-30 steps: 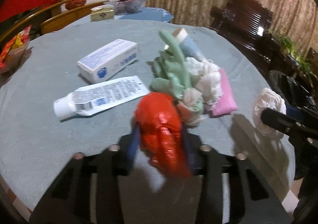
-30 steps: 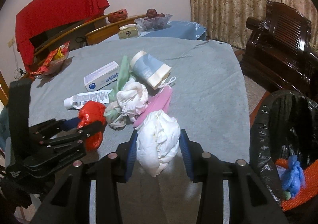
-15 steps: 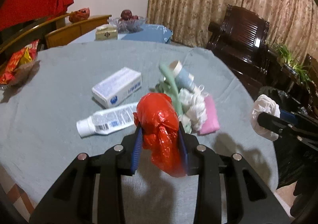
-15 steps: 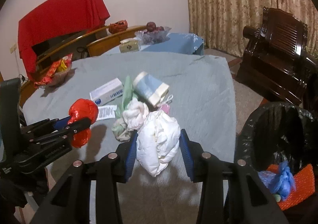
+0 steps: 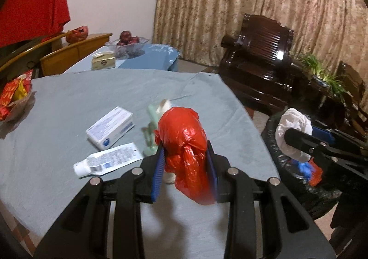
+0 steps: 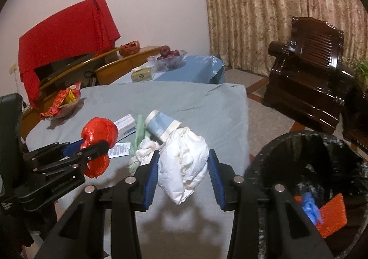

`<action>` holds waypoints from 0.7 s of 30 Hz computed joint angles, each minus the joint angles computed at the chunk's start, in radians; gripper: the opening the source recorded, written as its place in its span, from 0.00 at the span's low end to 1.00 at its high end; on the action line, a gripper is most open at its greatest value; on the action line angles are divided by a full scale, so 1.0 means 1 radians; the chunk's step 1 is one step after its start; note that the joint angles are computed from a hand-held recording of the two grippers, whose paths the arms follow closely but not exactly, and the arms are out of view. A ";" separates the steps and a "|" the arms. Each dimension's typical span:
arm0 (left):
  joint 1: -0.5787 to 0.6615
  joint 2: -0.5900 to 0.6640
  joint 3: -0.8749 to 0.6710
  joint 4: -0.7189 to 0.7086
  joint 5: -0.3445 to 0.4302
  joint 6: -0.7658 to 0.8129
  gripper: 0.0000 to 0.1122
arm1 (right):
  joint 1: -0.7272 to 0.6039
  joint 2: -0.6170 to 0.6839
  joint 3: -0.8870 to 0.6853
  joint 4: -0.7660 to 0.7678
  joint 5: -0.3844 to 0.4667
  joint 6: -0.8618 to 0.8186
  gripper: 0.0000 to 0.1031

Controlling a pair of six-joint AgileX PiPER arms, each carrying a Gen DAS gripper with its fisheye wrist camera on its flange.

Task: Collect trash
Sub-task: 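Carry the white tissue and red bag over the bin and release them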

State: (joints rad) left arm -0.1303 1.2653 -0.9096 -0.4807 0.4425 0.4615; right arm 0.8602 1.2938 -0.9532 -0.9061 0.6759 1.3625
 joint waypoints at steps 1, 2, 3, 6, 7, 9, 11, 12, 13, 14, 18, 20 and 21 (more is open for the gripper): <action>-0.011 -0.003 -0.002 0.002 0.001 -0.007 0.28 | -0.001 -0.011 0.007 -0.001 0.006 0.001 0.40; -0.035 -0.001 -0.010 0.027 -0.002 -0.039 0.28 | -0.003 -0.025 0.014 -0.001 0.014 0.001 0.40; -0.050 0.000 -0.015 0.044 -0.004 -0.059 0.28 | -0.006 -0.041 0.023 0.000 0.022 -0.001 0.40; -0.115 0.004 -0.029 0.107 -0.018 -0.136 0.28 | -0.018 -0.089 0.049 0.000 0.050 -0.006 0.40; -0.132 0.008 -0.035 0.117 -0.019 -0.150 0.28 | -0.024 -0.108 0.058 0.002 0.062 -0.009 0.40; -0.179 0.017 -0.048 0.152 -0.025 -0.193 0.28 | -0.037 -0.143 0.074 0.008 0.081 -0.024 0.40; -0.213 0.026 -0.058 0.178 -0.032 -0.222 0.28 | -0.051 -0.178 0.090 0.014 0.105 -0.040 0.40; -0.241 0.033 -0.067 0.203 -0.036 -0.249 0.28 | -0.060 -0.194 0.098 0.019 0.113 -0.046 0.40; -0.263 0.040 -0.076 0.224 -0.039 -0.272 0.28 | -0.072 -0.216 0.109 0.026 0.124 -0.053 0.40; -0.276 0.043 -0.079 0.233 -0.042 -0.282 0.28 | -0.086 -0.236 0.118 0.033 0.131 -0.060 0.40; -0.353 0.072 -0.102 0.285 -0.062 -0.335 0.28 | -0.147 -0.310 0.151 0.062 0.158 -0.108 0.40; -0.387 0.091 -0.119 0.305 -0.067 -0.361 0.28 | -0.177 -0.337 0.160 0.079 0.164 -0.136 0.40; -0.410 0.108 -0.135 0.312 -0.071 -0.371 0.28 | -0.194 -0.352 0.166 0.088 0.166 -0.151 0.40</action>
